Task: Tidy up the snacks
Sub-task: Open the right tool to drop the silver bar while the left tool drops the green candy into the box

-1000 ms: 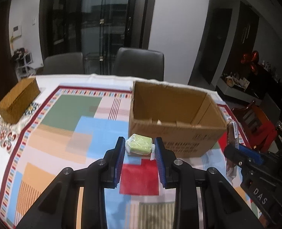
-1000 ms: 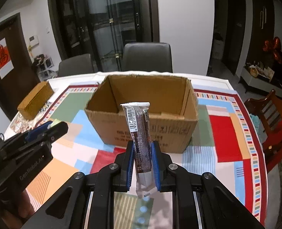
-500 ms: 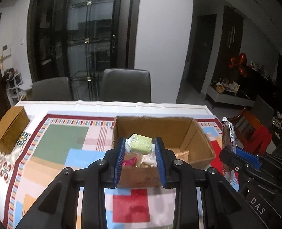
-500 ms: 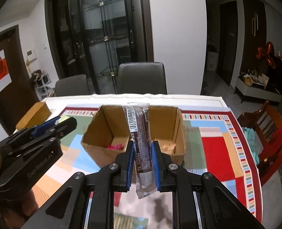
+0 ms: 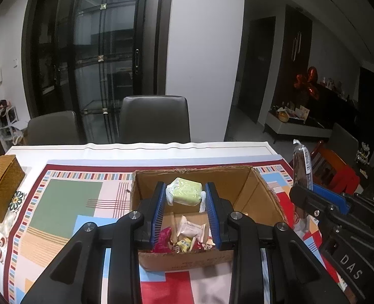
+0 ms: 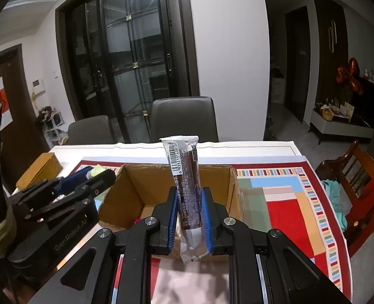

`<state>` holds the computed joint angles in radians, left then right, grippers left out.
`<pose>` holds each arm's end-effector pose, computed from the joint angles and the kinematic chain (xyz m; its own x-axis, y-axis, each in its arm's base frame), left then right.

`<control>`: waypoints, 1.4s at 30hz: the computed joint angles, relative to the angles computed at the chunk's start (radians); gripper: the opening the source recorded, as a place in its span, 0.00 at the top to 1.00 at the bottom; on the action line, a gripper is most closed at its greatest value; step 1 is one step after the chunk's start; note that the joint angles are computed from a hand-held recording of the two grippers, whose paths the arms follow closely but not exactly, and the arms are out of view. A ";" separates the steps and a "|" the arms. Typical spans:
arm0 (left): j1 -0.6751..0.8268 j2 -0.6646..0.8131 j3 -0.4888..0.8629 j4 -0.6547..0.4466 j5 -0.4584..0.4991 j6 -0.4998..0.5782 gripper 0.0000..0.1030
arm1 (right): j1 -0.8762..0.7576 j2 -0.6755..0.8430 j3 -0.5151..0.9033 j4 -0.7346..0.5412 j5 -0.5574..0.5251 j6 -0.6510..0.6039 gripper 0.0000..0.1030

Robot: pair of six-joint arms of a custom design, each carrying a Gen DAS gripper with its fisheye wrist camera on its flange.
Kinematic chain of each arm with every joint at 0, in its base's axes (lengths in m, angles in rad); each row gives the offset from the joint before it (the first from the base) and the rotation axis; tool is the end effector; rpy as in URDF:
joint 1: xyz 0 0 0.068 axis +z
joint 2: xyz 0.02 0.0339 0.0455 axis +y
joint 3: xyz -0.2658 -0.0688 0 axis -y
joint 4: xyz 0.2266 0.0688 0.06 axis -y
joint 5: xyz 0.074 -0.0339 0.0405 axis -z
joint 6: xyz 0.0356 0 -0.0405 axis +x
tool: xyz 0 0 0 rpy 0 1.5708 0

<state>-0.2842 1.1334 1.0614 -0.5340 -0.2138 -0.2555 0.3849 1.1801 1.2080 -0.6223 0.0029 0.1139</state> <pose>0.2202 -0.0564 0.3359 -0.5559 -0.0949 -0.8258 -0.0350 0.9953 -0.0908 0.2173 0.0879 0.3642 -0.5581 -0.1035 -0.8233 -0.3118 0.9456 0.0925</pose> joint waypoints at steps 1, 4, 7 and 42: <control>0.006 0.012 -0.003 0.013 0.006 0.001 0.70 | -0.005 0.009 0.001 0.008 -0.003 -0.001 0.81; 0.009 0.040 -0.002 0.030 0.007 -0.004 0.70 | -0.015 0.039 0.003 0.034 -0.012 -0.003 0.81; 0.025 0.063 -0.002 0.056 0.020 0.005 0.70 | -0.024 0.063 0.007 0.054 -0.022 -0.003 0.81; 0.060 0.199 -0.001 0.136 0.026 0.059 0.46 | -0.050 0.235 -0.012 0.167 -0.051 0.022 0.55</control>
